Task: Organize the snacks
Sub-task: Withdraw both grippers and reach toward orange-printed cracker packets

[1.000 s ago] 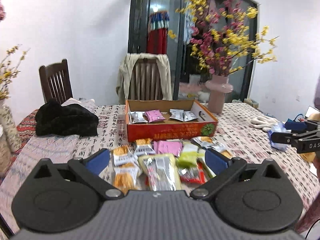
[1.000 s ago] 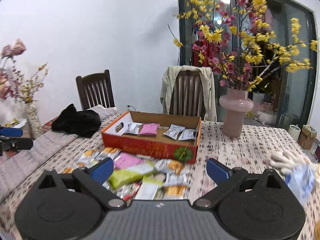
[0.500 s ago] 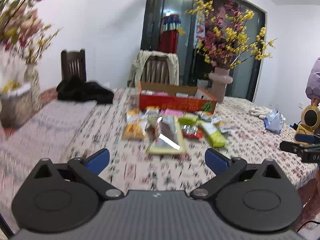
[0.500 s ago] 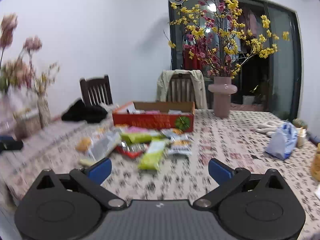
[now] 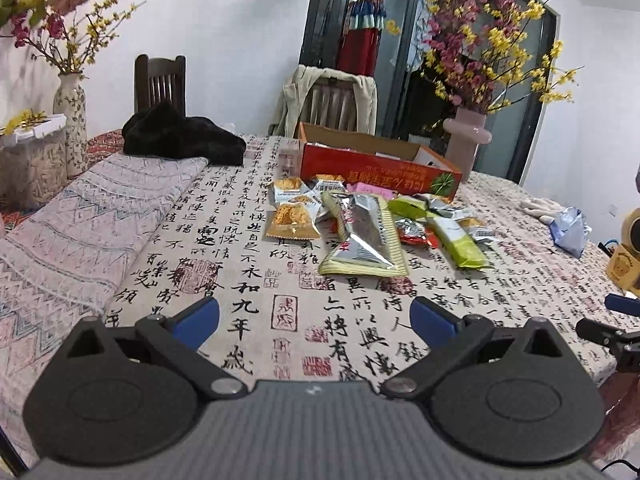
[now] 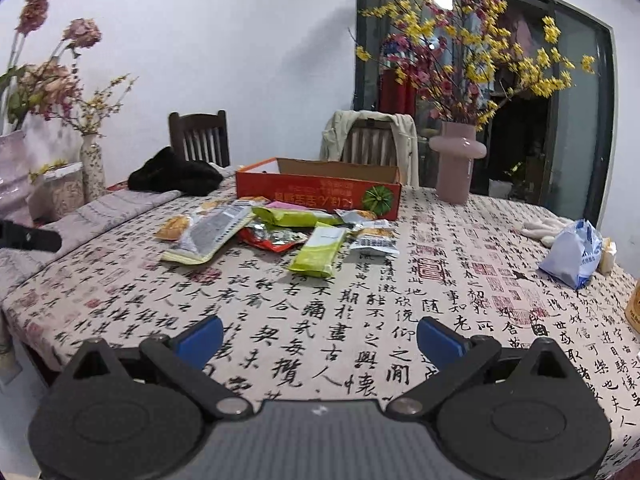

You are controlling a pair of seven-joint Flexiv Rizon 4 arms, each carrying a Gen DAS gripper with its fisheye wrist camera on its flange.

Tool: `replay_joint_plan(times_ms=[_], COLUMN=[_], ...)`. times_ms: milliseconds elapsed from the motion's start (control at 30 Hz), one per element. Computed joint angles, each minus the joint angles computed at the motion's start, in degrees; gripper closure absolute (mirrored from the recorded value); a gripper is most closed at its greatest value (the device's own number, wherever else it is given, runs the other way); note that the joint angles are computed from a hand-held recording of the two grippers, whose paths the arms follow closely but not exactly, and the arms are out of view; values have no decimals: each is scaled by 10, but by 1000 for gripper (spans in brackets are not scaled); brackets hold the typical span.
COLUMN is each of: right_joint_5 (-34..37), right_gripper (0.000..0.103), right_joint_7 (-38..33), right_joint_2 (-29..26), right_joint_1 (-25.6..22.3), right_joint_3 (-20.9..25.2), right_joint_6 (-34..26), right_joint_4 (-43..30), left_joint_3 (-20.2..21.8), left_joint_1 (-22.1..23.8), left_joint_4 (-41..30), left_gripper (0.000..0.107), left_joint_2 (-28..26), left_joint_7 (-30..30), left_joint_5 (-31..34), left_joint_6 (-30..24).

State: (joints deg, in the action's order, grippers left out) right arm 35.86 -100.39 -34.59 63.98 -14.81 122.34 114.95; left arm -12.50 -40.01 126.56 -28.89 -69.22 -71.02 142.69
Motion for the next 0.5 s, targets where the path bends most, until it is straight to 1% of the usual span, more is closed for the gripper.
replay_joint_plan(times_ms=[67, 133, 200, 267, 300, 333, 400, 433, 500], right_joint_5=[8, 6, -9, -41, -51, -63, -87, -97, -119], right_gripper=[0, 0, 2, 3, 6, 8, 9, 10, 10], right_joint_7=[5, 17, 34, 51, 59, 67, 84, 94, 114], right_joint_2=[-8, -18, -23, -26, -29, -34, -41, -46, -60], right_joint_1=[3, 7, 3, -19, -22, -26, -36, -40, -50], right_joint_3=[-15, -34, -44, -36, -40, -45, -51, -56, -64], right_joint_6=[-17, -35, -50, -58, -63, -71, -88, -99, -119], right_joint_4=[-17, -33, -44, -58, -64, -74, -92, -104, -130], left_joint_3=[3, 7, 11, 16, 18, 20, 17, 12, 6], left_joint_1=[8, 18, 25, 32, 36, 39, 46, 53, 71], left_joint_4=[-15, -28, -44, -66, -80, -96, -138, -158, -186], left_gripper=[4, 4, 4, 4, 4, 6, 14, 16, 17], left_joint_2=[-5, -11, -17, -27, -33, -41, -58, -65, -76], left_joint_7=[18, 30, 45, 64, 78, 95, 143, 167, 195], left_joint_5=[-3, 7, 10, 10, 6, -2, -38, -54, -55], left_joint_6=[-10, -20, -29, -35, -37, -37, -38, -42, -54])
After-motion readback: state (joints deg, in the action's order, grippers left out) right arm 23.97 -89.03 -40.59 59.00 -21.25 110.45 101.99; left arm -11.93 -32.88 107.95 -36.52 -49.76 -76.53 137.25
